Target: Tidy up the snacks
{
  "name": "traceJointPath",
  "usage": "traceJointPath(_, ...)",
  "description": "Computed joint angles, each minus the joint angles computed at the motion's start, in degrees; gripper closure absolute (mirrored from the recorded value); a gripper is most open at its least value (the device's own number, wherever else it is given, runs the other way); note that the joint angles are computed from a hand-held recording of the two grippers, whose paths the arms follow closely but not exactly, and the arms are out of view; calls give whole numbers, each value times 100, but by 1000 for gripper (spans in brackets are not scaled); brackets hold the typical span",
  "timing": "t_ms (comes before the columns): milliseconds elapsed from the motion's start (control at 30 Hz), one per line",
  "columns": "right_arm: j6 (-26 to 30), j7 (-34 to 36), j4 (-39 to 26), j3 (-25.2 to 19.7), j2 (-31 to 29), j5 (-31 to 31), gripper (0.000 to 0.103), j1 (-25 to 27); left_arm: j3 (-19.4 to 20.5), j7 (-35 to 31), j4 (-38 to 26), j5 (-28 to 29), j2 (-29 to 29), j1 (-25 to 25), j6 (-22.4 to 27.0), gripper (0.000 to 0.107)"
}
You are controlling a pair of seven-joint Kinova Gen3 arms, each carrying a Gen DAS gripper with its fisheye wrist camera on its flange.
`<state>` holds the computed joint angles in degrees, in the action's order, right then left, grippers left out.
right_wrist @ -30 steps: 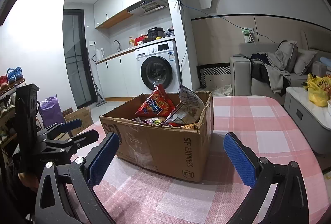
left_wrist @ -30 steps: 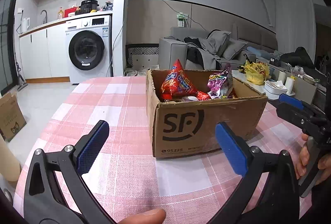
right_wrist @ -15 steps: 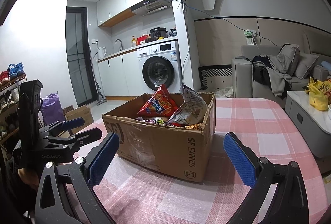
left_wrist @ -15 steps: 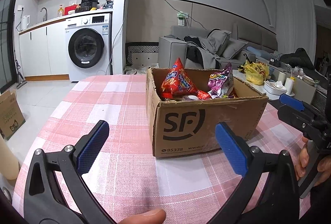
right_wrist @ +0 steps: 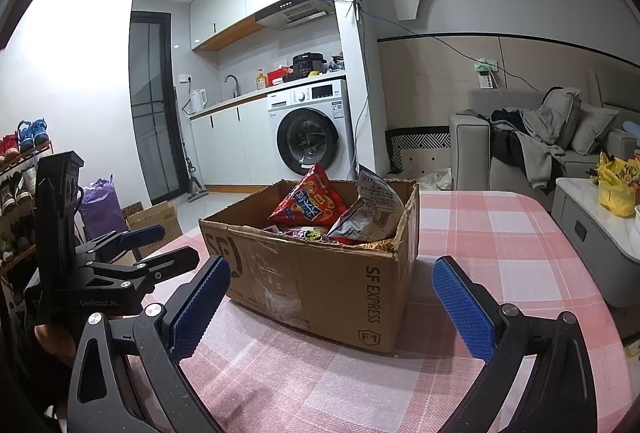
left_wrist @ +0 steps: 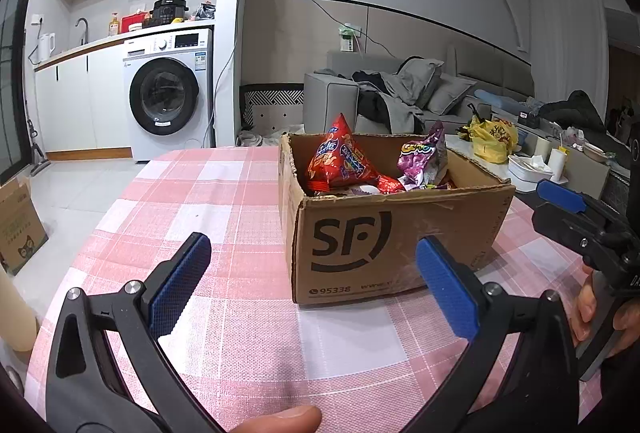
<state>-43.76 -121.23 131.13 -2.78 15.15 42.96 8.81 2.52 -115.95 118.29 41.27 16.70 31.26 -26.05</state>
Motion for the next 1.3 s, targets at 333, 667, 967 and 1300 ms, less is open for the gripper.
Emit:
traceJointPath(333,-7,7,5,3,-1,-3,0,-5,2,19,-19,-24,35,5,-16,5)
traceJointPath(667,-8,14,9,3,-2,-8,0,-6,8,49,-5,-51,39,8,-40,5)
traceJointPath(967,-9,18,11,1,0,-11,0,-7,5,49,7,-41,37,22,-52,5)
traceJointPath(1300,-13,47,2,1,6,-24,0,-15,26,89,-23,-125,62,-1,-60,5)
